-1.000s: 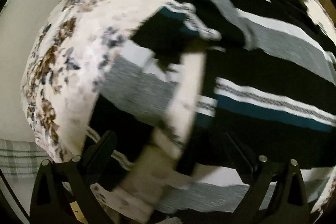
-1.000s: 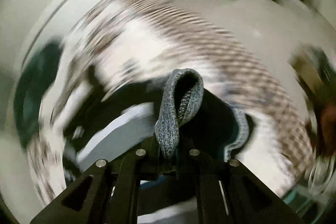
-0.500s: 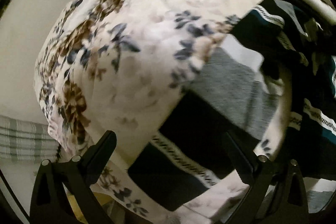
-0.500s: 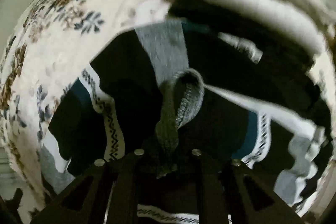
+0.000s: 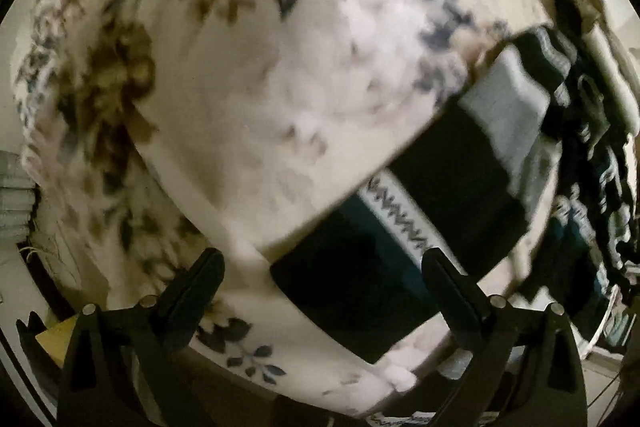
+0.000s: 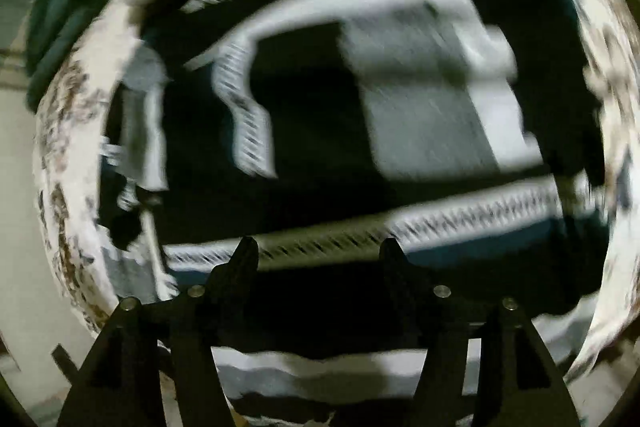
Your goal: Fold small clothes
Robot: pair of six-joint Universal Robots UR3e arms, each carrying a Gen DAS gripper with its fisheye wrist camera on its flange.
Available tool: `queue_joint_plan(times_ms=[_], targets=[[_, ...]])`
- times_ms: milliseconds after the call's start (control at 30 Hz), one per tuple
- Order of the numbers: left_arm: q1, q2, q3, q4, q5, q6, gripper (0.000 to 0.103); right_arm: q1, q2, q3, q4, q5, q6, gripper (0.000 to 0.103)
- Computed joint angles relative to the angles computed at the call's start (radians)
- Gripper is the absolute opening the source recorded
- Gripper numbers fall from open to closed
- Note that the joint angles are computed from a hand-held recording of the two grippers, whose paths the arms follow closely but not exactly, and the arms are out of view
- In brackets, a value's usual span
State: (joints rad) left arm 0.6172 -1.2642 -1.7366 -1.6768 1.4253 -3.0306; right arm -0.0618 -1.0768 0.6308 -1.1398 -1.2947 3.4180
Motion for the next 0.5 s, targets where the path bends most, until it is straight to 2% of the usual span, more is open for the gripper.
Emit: queue_joint_plan(times_ms=[33, 100, 133, 167, 267, 400, 500], targets=[[-0.011, -0.004, -0.024, 0.025, -0.003, 0.003, 0.094, -0.001, -0.029, 0.077, -0.038, 0.004, 0.011, 0.065], [-0.064, -0.041, -0.055, 0.082, 0.009, -0.009, 0.061, -0.008, -0.092, 0.205, -0.078, -0.005, 0.009, 0.065], [-0.092, -0.065, -0.056, 0.099, 0.011, -0.019, 0.020, 0.004, -0.087, 0.216, -0.088, -0.010, 0.019, 0.065], [-0.116, -0.085, -0.045, 0.104, 0.025, -0.037, 0.008, 0.016, -0.085, 0.233, -0.100, -0.009, 0.026, 0.065], [-0.115, -0.079, 0.048, 0.082, 0.014, -0.078, 0.005, 0.031, -0.095, 0.260, -0.109, -0.003, 0.022, 0.065], [0.002, -0.121, 0.278, -0.020, -0.050, -0.060, 0.005, 0.087, -0.019, 0.136, -0.080, 0.017, 0.036, 0.065], [0.106, -0.177, 0.392, -0.026, -0.077, -0.031, 0.005, 0.121, 0.033, 0.061, -0.080, 0.048, 0.054, 0.065]])
